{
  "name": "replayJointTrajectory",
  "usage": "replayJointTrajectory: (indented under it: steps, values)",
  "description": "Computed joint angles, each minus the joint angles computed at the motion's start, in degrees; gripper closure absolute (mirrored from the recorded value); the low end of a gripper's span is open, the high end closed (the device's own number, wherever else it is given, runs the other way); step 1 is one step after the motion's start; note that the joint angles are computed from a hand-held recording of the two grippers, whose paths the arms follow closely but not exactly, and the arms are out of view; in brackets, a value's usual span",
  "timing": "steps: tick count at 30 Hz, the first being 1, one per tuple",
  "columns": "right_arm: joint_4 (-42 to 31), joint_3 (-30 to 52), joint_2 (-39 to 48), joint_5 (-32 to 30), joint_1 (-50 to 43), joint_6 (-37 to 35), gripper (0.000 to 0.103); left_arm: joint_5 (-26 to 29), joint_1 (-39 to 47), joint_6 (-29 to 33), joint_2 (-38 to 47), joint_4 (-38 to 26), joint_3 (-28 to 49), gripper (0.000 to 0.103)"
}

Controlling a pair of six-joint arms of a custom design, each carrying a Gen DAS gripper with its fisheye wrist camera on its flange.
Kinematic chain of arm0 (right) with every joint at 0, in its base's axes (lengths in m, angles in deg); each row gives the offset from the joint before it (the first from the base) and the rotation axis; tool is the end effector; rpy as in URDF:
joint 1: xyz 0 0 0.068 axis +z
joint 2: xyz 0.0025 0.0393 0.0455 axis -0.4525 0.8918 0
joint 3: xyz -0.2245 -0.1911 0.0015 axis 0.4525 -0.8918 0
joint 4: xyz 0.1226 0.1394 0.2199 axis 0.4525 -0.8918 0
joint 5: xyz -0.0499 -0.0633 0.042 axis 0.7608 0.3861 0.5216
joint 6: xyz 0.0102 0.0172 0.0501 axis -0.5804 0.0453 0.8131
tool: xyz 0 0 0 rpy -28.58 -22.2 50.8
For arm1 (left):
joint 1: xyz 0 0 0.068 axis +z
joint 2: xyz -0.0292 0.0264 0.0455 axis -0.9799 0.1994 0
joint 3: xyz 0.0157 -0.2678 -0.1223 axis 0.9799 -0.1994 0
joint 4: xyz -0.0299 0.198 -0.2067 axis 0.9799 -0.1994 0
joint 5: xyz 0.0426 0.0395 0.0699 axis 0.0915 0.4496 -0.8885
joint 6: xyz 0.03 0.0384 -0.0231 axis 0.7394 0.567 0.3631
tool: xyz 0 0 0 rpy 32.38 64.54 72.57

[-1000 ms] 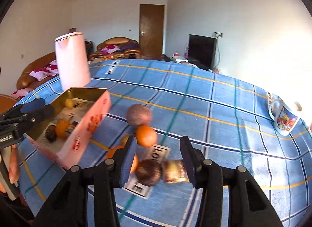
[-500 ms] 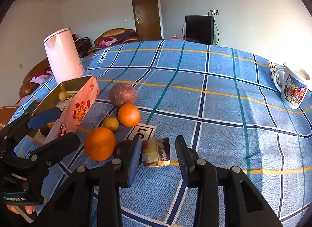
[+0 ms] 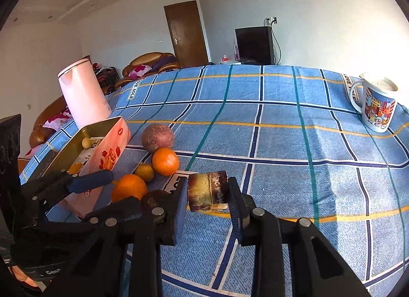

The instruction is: Organize fruits

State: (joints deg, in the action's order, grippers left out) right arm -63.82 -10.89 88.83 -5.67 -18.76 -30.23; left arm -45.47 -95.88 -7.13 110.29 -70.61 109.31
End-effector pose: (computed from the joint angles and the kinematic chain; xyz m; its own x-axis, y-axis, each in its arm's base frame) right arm 0.2776 0.0539 0.1215 -0.6069 -0.2008 -0.7690 -0.4990 0.8493 0.1721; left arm 0.2476 -0.0724 0.1129 -0.6920 0.0301 -0.7212 0.0805 0.9961 -0.0357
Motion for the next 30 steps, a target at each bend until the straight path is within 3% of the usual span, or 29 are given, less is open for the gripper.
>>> replayJointTrajectory:
  steps: [5,9,17,30]
  values:
    - [0.97,-0.76,-0.93,1.02,0.88,-0.68,0.071,-0.92,-0.05,-0.94,2.01,-0.24,1.74,0.046]
    - [1.74,-1.02,-0.97,-0.15,0.03,-0.22,0.071,-1.59,0.0,-1.41,1.39,0.35,1.13,0.059]
    - [5.62,-3.53,-2.95,0.48,0.12,0.17,0.071,2.8,2.4,-2.0,-0.38,1.86,-0.6,0.06]
    - [11.69,-7.62,-6.01,-1.1,-0.95,0.79,0.071,-1.13,1.16,-2.47,-5.52,7.83,-5.45,0.06]
